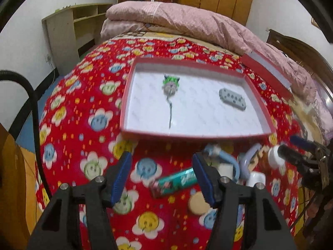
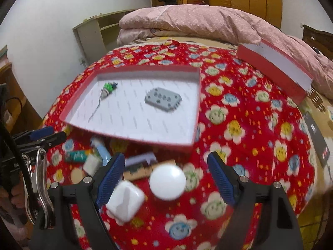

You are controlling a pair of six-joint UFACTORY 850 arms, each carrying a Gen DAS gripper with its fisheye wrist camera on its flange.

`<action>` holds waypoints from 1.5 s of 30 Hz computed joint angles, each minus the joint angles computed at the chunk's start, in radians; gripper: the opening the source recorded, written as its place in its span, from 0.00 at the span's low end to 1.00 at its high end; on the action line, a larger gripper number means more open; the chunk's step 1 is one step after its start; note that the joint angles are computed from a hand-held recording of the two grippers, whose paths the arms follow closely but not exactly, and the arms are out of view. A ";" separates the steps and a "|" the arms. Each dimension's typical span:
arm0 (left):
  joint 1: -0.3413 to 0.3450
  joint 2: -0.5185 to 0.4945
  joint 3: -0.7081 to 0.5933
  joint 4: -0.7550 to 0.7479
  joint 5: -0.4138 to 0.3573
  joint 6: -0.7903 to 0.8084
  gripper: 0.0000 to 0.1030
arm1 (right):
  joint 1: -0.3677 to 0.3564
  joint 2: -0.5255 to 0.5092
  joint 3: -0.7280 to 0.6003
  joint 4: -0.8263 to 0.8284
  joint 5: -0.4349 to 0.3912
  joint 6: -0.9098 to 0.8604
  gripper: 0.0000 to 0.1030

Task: Organize rigid objects
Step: 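Withdraw left gripper toward teal tube while right gripper moves to white jar, then close right gripper on white jar while left gripper approaches teal tube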

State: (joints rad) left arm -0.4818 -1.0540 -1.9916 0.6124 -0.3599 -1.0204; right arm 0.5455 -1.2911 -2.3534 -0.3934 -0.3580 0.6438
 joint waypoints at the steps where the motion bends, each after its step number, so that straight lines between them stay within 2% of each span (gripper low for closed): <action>1: 0.000 0.006 0.018 -0.002 0.005 -0.005 0.62 | 0.001 0.011 0.029 -0.014 0.009 0.025 0.81; 6: 0.005 0.023 0.072 -0.081 0.036 0.034 0.62 | 0.000 0.026 0.086 -0.019 0.029 0.067 0.81; 11: 0.004 0.016 0.077 -0.146 0.054 0.068 0.63 | 0.012 0.005 0.071 -0.165 0.001 0.195 0.79; 19: -0.004 -0.030 0.018 -0.330 0.067 0.211 0.70 | 0.004 -0.055 0.000 -0.051 -0.025 0.125 0.56; 24: -0.014 -0.051 -0.013 -0.192 0.059 0.058 0.74 | 0.005 -0.009 0.095 -0.168 0.037 0.246 0.42; 28: -0.027 -0.065 -0.035 -0.082 0.008 0.007 0.74 | 0.006 0.018 0.152 -0.246 0.075 0.323 0.42; 35: -0.039 -0.084 -0.053 0.136 -0.104 -0.161 0.74 | 0.007 0.015 0.153 -0.304 0.087 0.373 0.42; 42: -0.027 -0.075 -0.035 0.173 -0.126 -0.176 0.78 | 0.002 0.033 0.192 -0.354 0.131 0.424 0.43; 45: -0.015 -0.049 0.009 0.160 -0.107 -0.146 0.78 | 0.003 0.034 0.194 -0.369 0.131 0.438 0.43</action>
